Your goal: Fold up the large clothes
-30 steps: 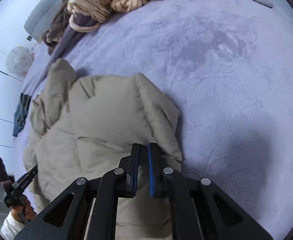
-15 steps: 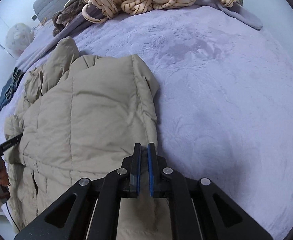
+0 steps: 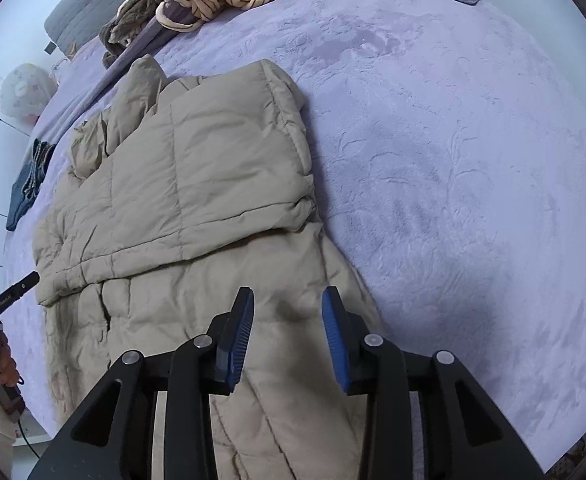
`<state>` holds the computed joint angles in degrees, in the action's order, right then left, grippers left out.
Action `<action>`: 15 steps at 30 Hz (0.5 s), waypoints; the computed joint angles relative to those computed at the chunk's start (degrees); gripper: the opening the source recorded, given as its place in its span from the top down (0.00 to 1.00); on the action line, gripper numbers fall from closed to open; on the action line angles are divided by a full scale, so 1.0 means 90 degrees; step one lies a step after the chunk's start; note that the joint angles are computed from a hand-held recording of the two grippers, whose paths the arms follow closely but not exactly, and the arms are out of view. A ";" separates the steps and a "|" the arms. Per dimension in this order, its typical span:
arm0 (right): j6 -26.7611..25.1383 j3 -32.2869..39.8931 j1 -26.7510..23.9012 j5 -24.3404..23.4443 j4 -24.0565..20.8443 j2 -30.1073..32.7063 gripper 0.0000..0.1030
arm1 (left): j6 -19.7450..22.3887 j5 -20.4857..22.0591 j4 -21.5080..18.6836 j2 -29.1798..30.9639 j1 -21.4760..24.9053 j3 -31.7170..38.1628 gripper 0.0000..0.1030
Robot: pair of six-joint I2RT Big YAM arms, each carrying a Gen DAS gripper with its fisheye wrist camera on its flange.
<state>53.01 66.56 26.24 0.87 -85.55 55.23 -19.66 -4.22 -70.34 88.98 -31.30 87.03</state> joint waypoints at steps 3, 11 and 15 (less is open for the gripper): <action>0.0253 0.0103 0.0260 -0.0036 -0.0044 0.0016 0.57 | -0.0126 -0.0040 -0.0208 -0.0215 -0.0077 -0.0133 0.91; 0.0727 0.0435 0.0909 0.0027 -0.0243 0.0055 0.42 | -0.0435 -0.0255 -0.0464 -0.0747 -0.0198 -0.0549 0.91; 0.0984 0.0556 0.1152 0.0060 -0.0321 0.0035 0.36 | -0.0633 -0.0277 -0.0634 -0.0920 -0.0264 -0.0655 0.80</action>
<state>61.86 71.57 36.61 1.41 -88.44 55.54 -25.36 -6.71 -76.05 80.70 -33.67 81.13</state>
